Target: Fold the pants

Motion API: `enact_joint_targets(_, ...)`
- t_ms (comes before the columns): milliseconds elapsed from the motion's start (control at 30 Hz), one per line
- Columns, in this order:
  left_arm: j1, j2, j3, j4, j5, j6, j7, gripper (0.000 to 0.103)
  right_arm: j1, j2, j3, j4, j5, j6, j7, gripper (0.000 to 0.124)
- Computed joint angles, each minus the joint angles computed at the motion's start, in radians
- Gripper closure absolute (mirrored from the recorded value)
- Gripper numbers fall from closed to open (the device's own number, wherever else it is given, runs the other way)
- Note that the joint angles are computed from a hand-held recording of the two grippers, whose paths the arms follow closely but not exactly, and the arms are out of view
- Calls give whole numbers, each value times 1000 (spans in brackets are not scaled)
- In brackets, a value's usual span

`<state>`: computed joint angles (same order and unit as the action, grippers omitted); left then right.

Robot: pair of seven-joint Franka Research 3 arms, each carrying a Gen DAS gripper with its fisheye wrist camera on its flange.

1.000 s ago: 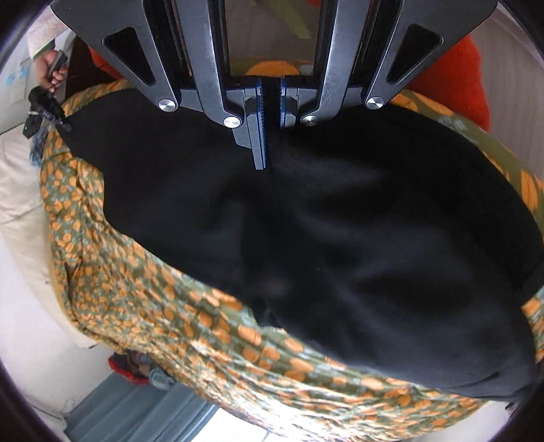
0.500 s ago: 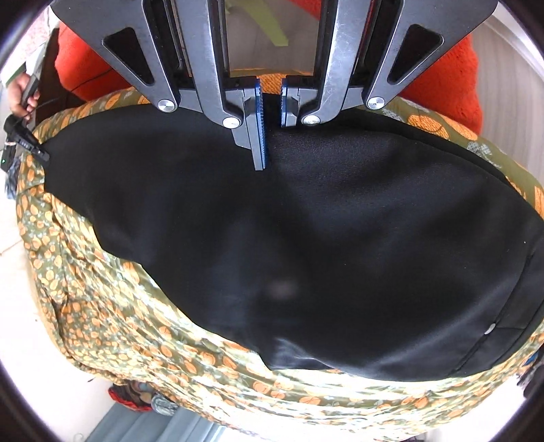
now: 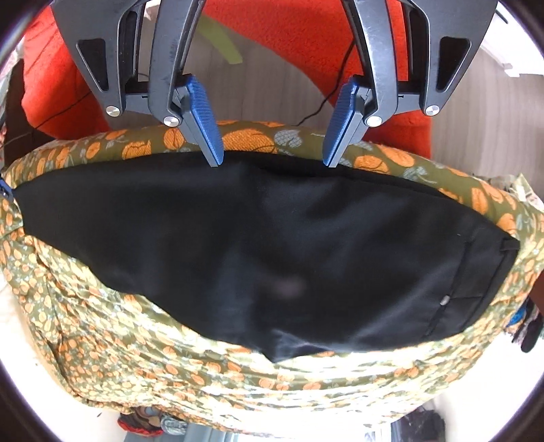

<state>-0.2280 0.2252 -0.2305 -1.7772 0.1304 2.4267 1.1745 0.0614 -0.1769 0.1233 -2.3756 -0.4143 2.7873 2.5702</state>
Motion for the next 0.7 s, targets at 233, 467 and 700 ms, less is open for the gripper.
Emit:
enact_joint_targets(233,-46,149,20,205,137,72,3,28,6,25,38,109,-240,-30,37,56)
enact_joint_targets(467,-104,395,128,496,260,-150,-154,29,85,271,-31,216,104,-36,-267,55)
enact_joint_targets(700,-82,315,37,425,215,-52,-110,26,183,258,-151,159,-113,86,-93,53)
